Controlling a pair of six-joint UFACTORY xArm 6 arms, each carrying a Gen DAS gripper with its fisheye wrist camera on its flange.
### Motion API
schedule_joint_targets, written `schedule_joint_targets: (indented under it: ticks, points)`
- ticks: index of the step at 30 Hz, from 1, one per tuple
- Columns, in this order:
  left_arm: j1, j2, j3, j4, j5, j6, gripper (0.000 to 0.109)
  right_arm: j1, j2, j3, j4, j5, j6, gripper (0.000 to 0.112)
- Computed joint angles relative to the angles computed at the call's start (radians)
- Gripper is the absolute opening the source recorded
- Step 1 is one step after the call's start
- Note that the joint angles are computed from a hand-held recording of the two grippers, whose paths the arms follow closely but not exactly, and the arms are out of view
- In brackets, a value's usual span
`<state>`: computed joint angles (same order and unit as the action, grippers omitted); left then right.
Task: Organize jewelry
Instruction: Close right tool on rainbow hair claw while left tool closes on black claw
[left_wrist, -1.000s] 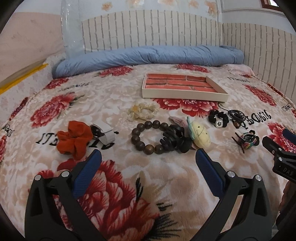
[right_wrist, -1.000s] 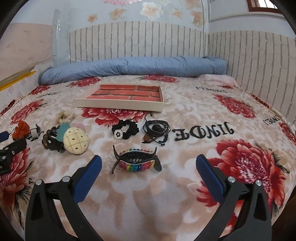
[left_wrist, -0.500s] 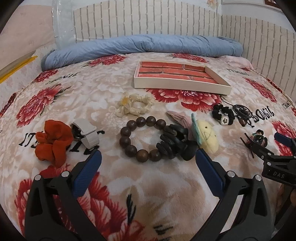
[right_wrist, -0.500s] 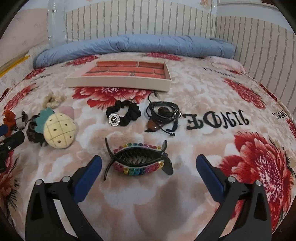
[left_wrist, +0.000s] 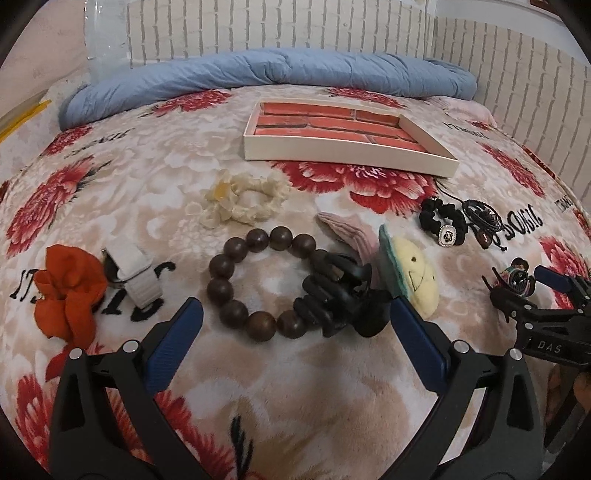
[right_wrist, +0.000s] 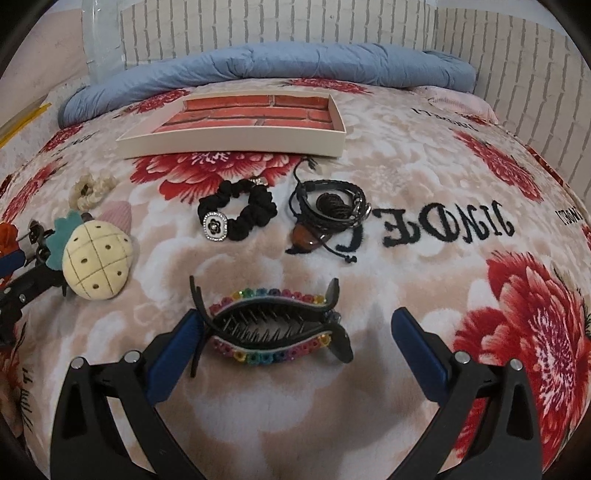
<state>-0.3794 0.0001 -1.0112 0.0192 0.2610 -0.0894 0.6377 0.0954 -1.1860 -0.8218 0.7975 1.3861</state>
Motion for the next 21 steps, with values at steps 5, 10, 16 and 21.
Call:
schedule_joint_targets:
  ticks: [5,10,16,21]
  points:
    - [-0.004,0.042,-0.05,-0.148,0.041,0.131,0.085,-0.026,-0.007,0.014,0.027,-0.054,-0.02,0.099]
    - [-0.012,0.062,-0.073,-0.198,0.049,0.19,0.079,-0.039,-0.005,0.022,0.055,-0.088,-0.035,0.099]
    - [-0.02,0.055,-0.064,-0.236,0.051,0.235,0.064,-0.039,-0.001,0.023,0.054,-0.1,-0.041,0.092]
    - [-0.037,0.027,-0.03,-0.234,0.037,0.261,0.046,-0.037,0.001,0.025,0.063,-0.122,-0.068,0.08]
